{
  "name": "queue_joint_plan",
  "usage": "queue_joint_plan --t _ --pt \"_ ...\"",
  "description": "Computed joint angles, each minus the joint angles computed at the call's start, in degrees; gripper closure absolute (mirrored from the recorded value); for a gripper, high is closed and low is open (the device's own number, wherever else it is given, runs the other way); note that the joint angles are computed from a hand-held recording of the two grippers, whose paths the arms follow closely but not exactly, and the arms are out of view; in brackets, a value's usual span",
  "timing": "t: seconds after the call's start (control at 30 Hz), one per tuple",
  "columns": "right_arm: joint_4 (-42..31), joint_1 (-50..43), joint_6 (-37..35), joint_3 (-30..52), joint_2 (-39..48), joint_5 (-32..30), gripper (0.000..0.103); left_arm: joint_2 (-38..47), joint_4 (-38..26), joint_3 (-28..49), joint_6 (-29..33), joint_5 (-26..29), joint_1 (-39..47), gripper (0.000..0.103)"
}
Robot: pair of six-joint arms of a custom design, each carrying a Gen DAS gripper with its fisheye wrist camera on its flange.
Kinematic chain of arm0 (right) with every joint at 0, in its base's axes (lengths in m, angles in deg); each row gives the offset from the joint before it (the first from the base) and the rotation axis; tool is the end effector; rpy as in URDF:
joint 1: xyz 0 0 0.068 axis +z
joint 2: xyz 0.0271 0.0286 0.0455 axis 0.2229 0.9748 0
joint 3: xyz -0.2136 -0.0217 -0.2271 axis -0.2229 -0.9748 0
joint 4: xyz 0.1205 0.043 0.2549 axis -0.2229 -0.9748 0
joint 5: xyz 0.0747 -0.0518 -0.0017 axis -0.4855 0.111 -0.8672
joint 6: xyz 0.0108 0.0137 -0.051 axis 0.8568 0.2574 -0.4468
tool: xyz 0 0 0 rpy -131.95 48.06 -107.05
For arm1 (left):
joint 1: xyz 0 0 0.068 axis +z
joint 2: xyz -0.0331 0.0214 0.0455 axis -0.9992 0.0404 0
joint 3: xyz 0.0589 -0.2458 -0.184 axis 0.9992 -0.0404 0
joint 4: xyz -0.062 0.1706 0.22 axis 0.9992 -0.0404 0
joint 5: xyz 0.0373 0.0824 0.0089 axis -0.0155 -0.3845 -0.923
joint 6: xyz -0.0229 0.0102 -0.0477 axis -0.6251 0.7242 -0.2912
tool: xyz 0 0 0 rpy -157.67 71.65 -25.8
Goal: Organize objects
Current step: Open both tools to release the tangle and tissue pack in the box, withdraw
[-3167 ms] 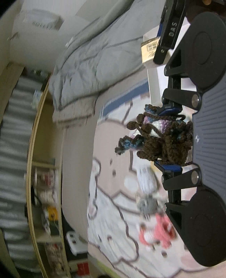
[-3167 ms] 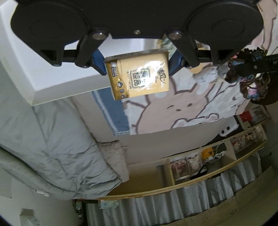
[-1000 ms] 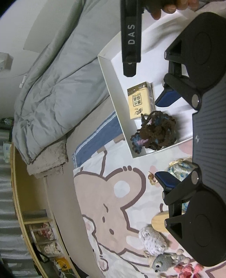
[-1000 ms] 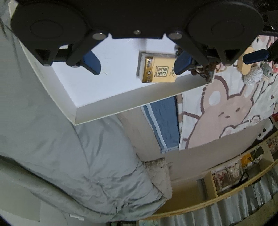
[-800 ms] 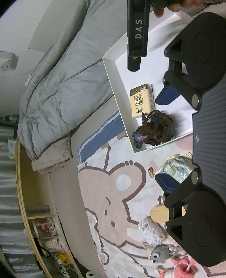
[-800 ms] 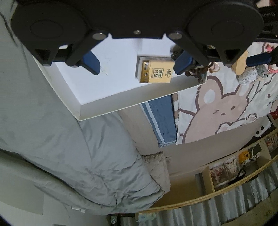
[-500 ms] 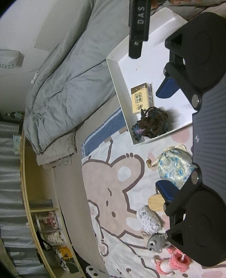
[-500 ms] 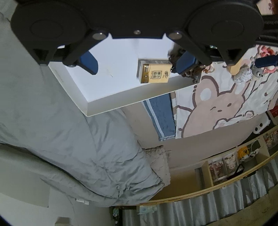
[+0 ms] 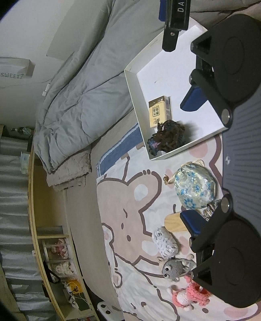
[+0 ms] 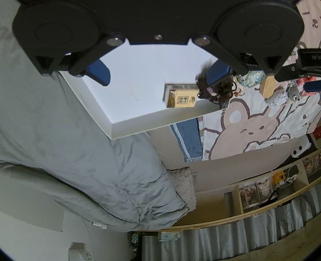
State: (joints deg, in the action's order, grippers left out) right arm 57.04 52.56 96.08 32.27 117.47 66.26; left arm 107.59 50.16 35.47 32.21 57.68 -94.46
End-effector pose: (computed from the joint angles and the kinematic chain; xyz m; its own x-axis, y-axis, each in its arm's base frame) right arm 0.1908 0.1287 0.2267 -0.6049 0.2386 -0.7597 0.3345 0.9419 0.0295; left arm 0.2530 -0.0404 0.2328 -0.6330 0.2389 -0.7363 0.4317 0.8985 -0.0796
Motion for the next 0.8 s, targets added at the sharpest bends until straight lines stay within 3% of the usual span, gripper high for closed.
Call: queue_joint_plan --t 0.4,0.8 --pt "-6.27 5.5 7.12 -0.18 -1.21 2.78 0.0 -2.69 -2.32 -1.37 1.58 4.84 4.86 0.0" --pt "-7.21 6.86 8.97 0.32 -0.71 4.0 0.0 -2.17 -0.95 -2.39 1.32 6.4 7.2 0.0"
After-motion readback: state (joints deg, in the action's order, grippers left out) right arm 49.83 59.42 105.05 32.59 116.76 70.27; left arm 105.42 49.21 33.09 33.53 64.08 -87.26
